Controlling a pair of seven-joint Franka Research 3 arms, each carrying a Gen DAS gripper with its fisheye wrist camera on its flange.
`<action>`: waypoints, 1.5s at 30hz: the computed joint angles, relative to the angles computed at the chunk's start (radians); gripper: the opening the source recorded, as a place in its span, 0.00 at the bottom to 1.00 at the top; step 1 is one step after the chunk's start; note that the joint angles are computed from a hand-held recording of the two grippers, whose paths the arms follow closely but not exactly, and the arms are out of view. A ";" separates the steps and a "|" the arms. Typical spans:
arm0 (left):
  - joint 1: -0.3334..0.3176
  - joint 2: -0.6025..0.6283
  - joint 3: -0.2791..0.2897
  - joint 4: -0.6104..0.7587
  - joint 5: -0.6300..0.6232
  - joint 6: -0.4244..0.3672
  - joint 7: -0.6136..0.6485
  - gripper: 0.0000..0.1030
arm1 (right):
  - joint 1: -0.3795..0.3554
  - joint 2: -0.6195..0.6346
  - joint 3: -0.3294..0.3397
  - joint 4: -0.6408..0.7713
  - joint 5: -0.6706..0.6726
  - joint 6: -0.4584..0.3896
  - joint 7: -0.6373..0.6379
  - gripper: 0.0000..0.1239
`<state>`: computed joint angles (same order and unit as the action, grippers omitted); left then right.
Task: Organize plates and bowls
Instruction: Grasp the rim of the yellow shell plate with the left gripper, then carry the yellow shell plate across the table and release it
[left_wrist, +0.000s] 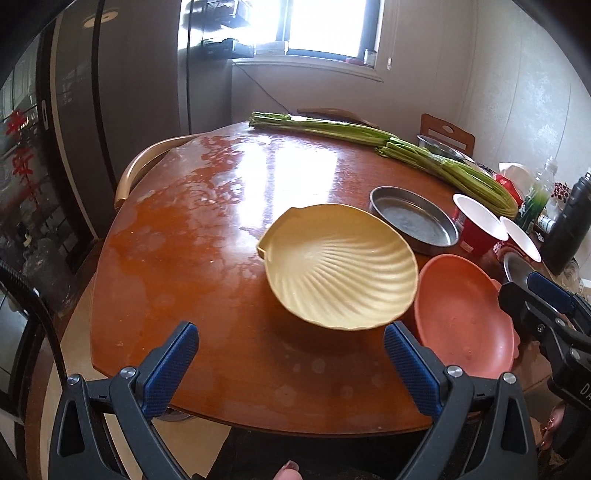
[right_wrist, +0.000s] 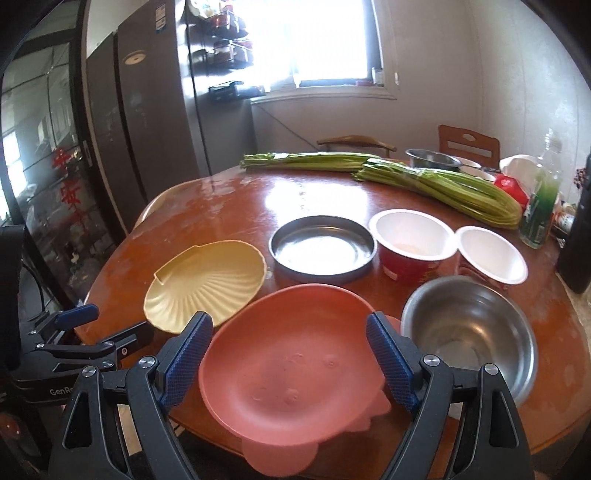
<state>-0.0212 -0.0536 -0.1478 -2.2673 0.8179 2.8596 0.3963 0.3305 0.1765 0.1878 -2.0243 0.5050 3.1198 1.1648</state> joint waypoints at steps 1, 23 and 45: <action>0.004 0.002 0.007 -0.003 -0.016 0.008 0.012 0.98 | 0.008 0.017 -0.007 0.028 -0.015 -0.020 0.008 0.69; 0.012 0.165 0.012 0.122 -0.650 0.022 0.624 0.97 | 0.054 0.380 -0.067 0.609 -0.186 -0.522 0.101 0.53; 0.060 0.210 -0.043 0.193 -1.008 0.006 0.948 0.51 | 0.038 0.383 -0.036 0.603 -0.146 -0.558 0.042 0.40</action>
<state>0.0386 0.1565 -0.1905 -2.0741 -0.1904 2.8652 1.3446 0.3683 0.5598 0.1523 -1.4208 0.3590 2.5621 1.2067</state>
